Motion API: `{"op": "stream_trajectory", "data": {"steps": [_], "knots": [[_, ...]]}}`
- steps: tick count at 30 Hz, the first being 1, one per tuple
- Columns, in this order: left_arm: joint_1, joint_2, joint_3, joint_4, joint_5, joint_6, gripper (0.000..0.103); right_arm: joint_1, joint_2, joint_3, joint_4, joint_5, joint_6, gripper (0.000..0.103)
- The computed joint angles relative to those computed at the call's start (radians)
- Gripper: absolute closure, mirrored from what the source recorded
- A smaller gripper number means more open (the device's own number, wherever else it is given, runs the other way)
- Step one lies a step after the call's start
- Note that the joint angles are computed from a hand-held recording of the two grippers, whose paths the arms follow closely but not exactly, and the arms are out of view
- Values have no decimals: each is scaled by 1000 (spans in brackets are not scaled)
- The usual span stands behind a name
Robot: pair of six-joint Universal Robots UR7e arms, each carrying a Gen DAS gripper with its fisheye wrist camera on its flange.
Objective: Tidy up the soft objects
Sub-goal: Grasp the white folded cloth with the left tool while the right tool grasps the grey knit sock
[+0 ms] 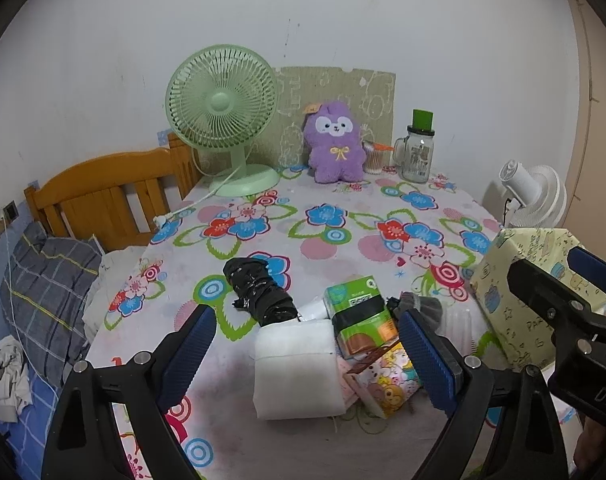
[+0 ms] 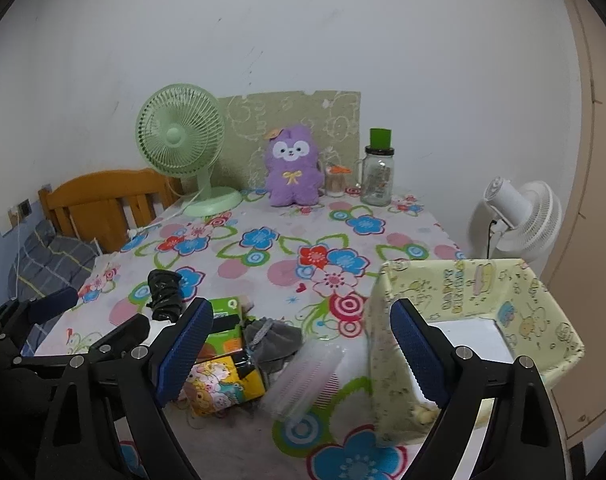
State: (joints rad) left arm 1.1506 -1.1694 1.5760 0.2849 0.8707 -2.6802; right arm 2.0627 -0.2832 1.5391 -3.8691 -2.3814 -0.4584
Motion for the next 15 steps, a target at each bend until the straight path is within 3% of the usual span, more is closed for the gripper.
{"op": "stream_trajectory", "data": {"steps": [15], "knots": [[71,94,-111,95,20,-16,9,-23,62,-114,180,5,38,14]]}}
